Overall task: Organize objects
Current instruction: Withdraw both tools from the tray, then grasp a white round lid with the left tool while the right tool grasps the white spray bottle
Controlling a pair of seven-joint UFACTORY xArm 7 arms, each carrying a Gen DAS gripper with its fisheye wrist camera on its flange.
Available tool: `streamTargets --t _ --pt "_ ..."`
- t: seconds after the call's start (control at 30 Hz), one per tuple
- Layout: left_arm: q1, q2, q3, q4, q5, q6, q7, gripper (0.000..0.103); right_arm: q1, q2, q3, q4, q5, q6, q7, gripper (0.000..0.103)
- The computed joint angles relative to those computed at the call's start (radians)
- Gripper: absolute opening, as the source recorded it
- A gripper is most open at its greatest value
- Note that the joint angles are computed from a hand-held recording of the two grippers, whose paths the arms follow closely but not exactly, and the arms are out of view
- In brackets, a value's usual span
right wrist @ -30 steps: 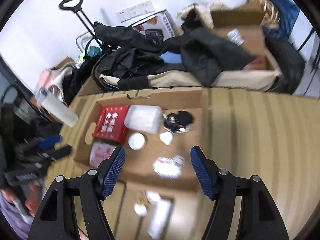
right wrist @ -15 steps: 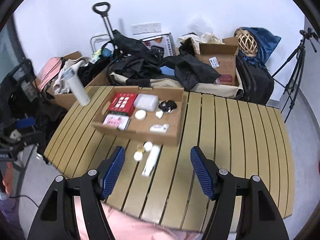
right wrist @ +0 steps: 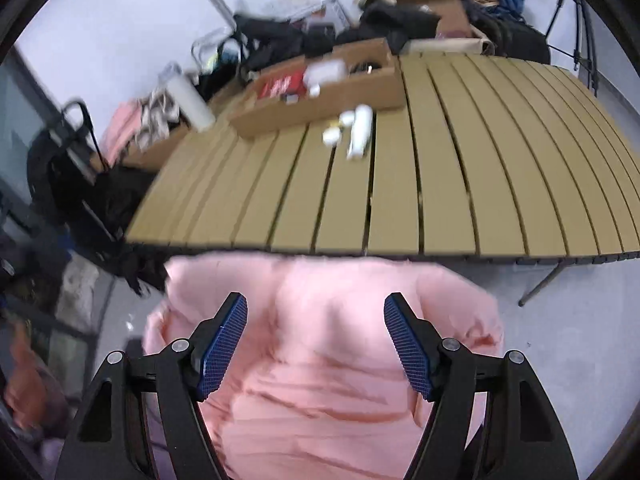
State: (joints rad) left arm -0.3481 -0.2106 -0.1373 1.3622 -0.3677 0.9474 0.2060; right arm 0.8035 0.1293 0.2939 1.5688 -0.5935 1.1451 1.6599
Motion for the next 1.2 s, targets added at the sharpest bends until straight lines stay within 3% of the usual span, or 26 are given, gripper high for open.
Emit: streamTargets --t 0.1,0.27,0.3,0.37,0.4,0.47,0.5,0.63,0.67,0.7,0.8,0.9,1.0,1.07,1.2 --pt "-0.001 -0.004 -0.002 -0.033 0.001 -0.031 -0.001 0.103 0.003 0.003 -0.004 0.004 -0.015 0.023 0.005 0.075" --pt "-0.012 0.081 -0.024 -0.059 0.063 -0.115 0.057 0.103 -0.034 -0.018 -0.014 -0.07 -0.028 -0.092 -0.01 0.074" --pt "-0.012 0.143 -0.04 -0.033 0.126 -0.15 0.045 0.099 -0.049 -0.01 -0.02 -0.079 -0.023 -0.106 -0.036 0.074" --pt "-0.017 0.221 -0.047 0.012 0.154 -0.2 0.036 0.091 -0.078 0.006 -0.035 -0.079 0.006 -0.12 -0.09 0.071" --pt "0.012 0.281 -0.08 0.062 0.114 -0.217 0.06 0.09 -0.094 0.009 -0.045 -0.081 0.015 -0.134 -0.111 0.064" --pt "0.0 0.416 -0.083 0.189 0.022 -0.225 0.112 0.09 -0.131 0.011 -0.073 -0.094 0.001 -0.197 -0.135 0.061" --pt "-0.038 0.47 -0.056 0.247 0.038 -0.22 0.088 0.086 -0.146 0.015 -0.083 -0.098 -0.014 -0.226 -0.14 0.061" --pt "-0.086 0.741 -0.08 0.534 0.118 -0.201 0.032 0.064 -0.215 0.103 -0.134 -0.023 -0.013 -0.298 -0.229 0.056" --pt "-0.117 0.801 -0.062 0.606 0.162 -0.182 -0.005 0.048 -0.228 0.131 -0.147 0.004 -0.003 -0.315 -0.254 0.054" --pt "-0.132 0.846 -0.056 0.664 0.187 -0.158 -0.019 0.039 -0.239 0.158 -0.16 0.03 0.011 -0.33 -0.281 0.053" --pt "-0.152 0.964 -0.07 0.824 0.209 -0.075 -0.004 0.038 -0.268 0.255 -0.193 0.139 0.076 -0.328 -0.387 0.053" --pt "-0.155 1.017 -0.084 0.898 0.191 -0.046 0.016 0.039 -0.281 0.302 -0.216 0.181 0.131 -0.348 -0.455 0.051" --pt "-0.172 1.048 -0.071 0.943 0.195 -0.051 0.017 0.038 -0.286 0.325 -0.229 0.184 0.179 -0.367 -0.498 0.043" --pt "-0.178 1.086 -0.073 1.011 0.192 -0.015 0.015 0.025 -0.287 0.324 -0.235 0.163 0.204 -0.386 -0.51 0.036" --pt "-0.173 1.059 -0.072 0.97 0.174 -0.019 0.017 0.024 -0.264 0.287 -0.253 0.119 0.2 -0.374 -0.473 0.03"
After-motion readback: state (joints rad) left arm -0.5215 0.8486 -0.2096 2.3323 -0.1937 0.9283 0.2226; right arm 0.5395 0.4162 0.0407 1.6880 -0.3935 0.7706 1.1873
